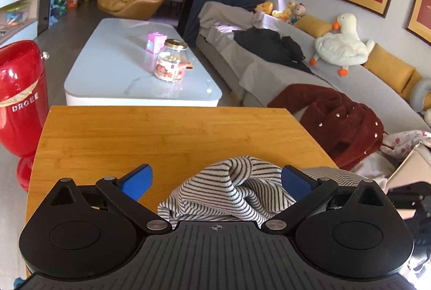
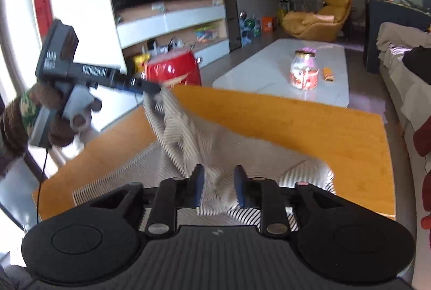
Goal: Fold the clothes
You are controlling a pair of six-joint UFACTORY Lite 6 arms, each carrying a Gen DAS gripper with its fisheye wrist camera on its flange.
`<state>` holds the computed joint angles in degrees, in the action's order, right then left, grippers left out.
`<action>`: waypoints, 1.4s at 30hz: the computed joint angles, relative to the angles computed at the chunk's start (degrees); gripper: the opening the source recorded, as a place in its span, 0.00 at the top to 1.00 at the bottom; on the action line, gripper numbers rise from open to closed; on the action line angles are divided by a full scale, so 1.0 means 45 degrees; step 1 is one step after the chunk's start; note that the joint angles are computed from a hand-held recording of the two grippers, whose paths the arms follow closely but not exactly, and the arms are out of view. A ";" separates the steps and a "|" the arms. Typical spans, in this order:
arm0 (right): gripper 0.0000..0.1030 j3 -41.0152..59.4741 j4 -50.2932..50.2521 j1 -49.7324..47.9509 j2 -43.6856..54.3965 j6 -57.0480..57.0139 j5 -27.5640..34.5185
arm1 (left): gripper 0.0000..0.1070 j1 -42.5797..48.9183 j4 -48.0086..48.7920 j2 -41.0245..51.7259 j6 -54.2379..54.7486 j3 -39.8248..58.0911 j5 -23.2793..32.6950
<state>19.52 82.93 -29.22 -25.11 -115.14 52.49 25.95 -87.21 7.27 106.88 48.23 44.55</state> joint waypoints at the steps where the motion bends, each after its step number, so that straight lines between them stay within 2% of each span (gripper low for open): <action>1: 0.51 0.0362 0.0237 -0.0523 0.0127 0.0166 0.0295 | 0.04 -0.0060 -0.0303 -0.0073 0.0079 -0.0023 -0.0015; 3: 0.50 0.0933 0.1095 -0.0944 0.0528 0.0182 0.0102 | 0.04 -0.0176 -0.1167 -0.0250 0.0451 -0.0105 0.0108; 6: 0.50 0.1065 0.2708 -0.0146 0.1516 -0.1283 -0.1533 | 0.04 -0.0533 -0.2382 -0.0489 0.1081 -0.0127 0.0670; 9: 0.50 0.0878 0.5180 0.1288 0.2832 -0.4221 -0.3591 | 0.04 -0.1472 -0.3068 -0.0770 0.2027 -0.0519 -0.0085; 11: 0.50 0.0758 0.6683 0.1712 0.3870 -0.5903 -0.4320 | 0.04 -0.1910 -0.3667 -0.0812 0.3009 -0.1083 -0.0860; 13: 0.50 0.0503 0.6665 0.1286 0.4664 -0.6190 -0.4247 | 0.05 -0.2002 -0.3464 -0.0526 0.3502 -0.1506 -0.1603; 15: 0.50 0.0332 0.5805 0.0394 0.4989 -0.5897 -0.3613 | 0.06 -0.1845 -0.2790 -0.0046 0.3704 -0.1864 -0.2564; 19: 0.50 0.0573 0.2446 -0.1582 0.4285 -0.3245 -0.2581 | 0.05 -0.0214 -0.0580 0.0619 0.3348 -0.2328 -0.2899; 22: 0.49 0.1252 0.0612 -0.2944 0.4345 -0.1458 -0.1242 | 0.06 0.1331 0.1547 -0.0137 0.1756 -0.2366 -0.1660; 25: 0.47 0.2075 -0.0155 -0.3379 0.5213 -0.0003 -0.0188 | 0.06 0.2266 0.2854 -0.0678 -0.0040 -0.1790 0.0233; 29: 0.47 0.2187 0.1069 -0.2140 0.6413 -0.0606 -0.0837 | 0.06 0.1777 0.3169 0.0248 -0.2035 -0.0671 0.1382; 32: 0.47 0.2069 0.2262 -0.0912 0.7082 -0.1353 -0.1548 | 0.07 0.0734 0.2538 0.1223 -0.2361 -0.0223 0.0891; 34: 0.45 0.2146 0.2873 -0.0242 0.7556 -0.1592 -0.1862 | 0.14 0.0061 0.2157 0.2058 -0.2453 0.0194 0.0479; 35: 0.45 0.2127 0.3262 0.0083 0.7637 -0.1876 -0.2022 | 0.28 -0.0174 0.2062 0.2500 -0.2602 0.0487 0.0327; 36: 0.54 0.2033 0.3779 0.0487 0.7474 -0.2422 -0.2257 | 0.37 -0.0371 0.2010 0.2942 -0.2796 0.0811 0.0196; 37: 0.65 0.2068 0.4261 0.0903 0.7424 -0.2781 -0.2456 | 0.42 -0.0560 0.1980 0.3390 -0.3012 0.1156 0.0077; 39: 0.74 0.3073 0.4821 0.1823 0.8110 -0.2385 -0.2650 | 0.58 -0.0942 0.1724 0.4390 -0.3483 0.2209 -0.0167; 42: 0.79 0.4647 0.5771 0.2840 0.8791 -0.2080 -0.2924 | 0.71 -0.1179 0.1416 0.4692 -0.4251 0.3113 -0.0497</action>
<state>40.43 108.89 -16.44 14.44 -124.50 39.34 20.64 -80.84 28.39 87.75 62.24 42.31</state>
